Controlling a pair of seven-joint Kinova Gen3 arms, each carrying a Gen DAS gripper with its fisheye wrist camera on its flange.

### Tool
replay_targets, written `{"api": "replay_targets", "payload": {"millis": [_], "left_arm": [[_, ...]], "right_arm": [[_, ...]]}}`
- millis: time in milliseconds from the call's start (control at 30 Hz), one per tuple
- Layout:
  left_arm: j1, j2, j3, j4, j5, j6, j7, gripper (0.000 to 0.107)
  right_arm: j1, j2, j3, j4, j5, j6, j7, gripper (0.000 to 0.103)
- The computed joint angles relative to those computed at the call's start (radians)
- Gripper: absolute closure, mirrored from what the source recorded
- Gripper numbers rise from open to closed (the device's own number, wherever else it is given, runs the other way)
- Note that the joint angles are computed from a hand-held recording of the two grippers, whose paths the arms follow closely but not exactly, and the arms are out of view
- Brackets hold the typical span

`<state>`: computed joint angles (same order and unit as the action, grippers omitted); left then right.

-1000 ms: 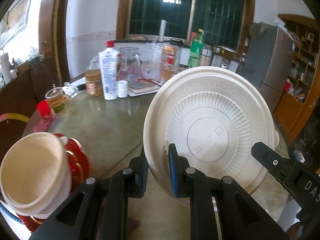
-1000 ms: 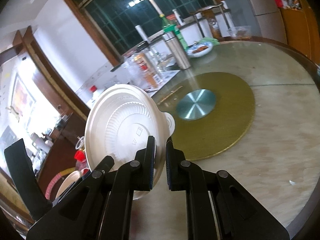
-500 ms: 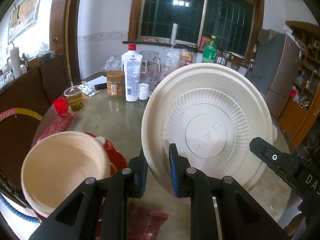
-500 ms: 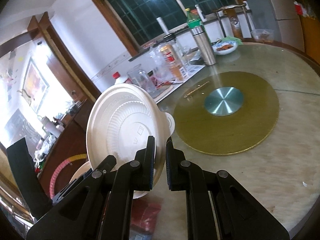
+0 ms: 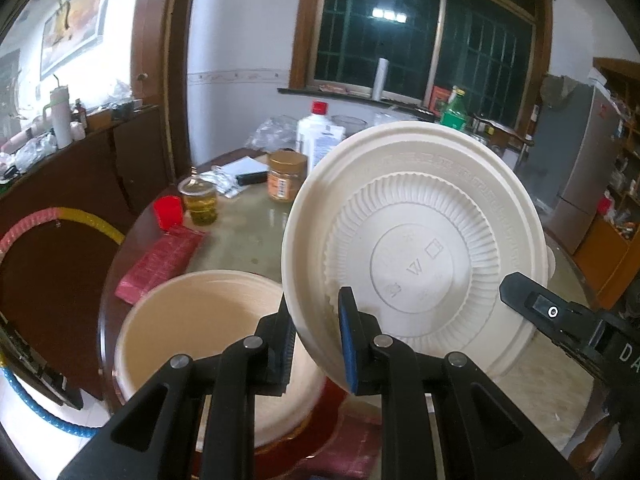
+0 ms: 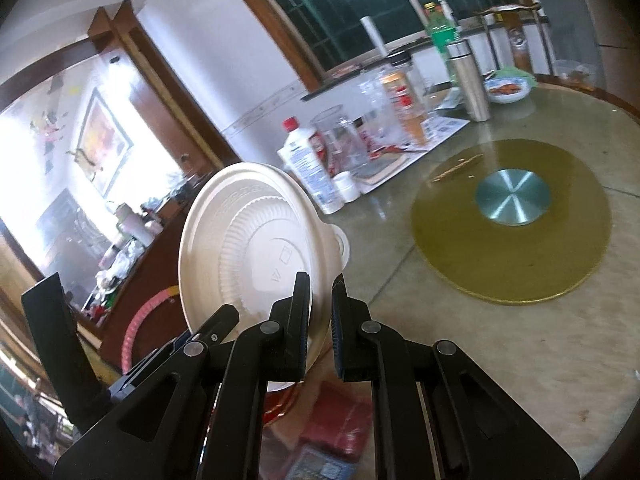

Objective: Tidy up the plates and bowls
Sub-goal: 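Carry the second cream bowl with both tools to the plate stack, then lower the second cream bowl onto the stacked bowls with both tools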

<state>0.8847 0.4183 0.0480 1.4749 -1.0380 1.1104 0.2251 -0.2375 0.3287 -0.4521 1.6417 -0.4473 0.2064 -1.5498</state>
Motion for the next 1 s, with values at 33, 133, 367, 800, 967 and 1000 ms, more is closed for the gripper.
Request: {"api": "replay_targets", "payload": {"millis": [33,133,367,800,967,1000], "left_arm": [[0.004,-0.005,-0.001,0.005,-0.002,0.011,0.001,0.088],[0.004,-0.027,0.001,0.027,-0.004,0.032,0.009,0.088],[-0.037,-0.088,0.038,0.093,0.014,0.061,0.021,0.087],[-0.087,-0.156,0.099,0.125,0.058,0.108,-0.043,0.086],[-0.108,-0.172,0.115,0.134,0.087,0.112,-0.104,0.086],[-0.114,-0.171,0.117,0.136,0.097,0.108,-0.115,0.085]], "right_arm": [[-0.007,0.004,0.0,-0.011,0.005,0.01,0.0,0.093],[-0.01,0.02,-0.02,-0.042,0.002,0.033,0.022,0.093],[-0.027,0.075,-0.047,-0.134,-0.041,0.129,0.107,0.093],[-0.112,0.123,0.02,-0.261,-0.122,0.295,0.183,0.093],[-0.121,0.15,0.035,-0.299,-0.154,0.362,0.205,0.093],[-0.127,0.157,0.041,-0.306,-0.157,0.374,0.204,0.093]]}}
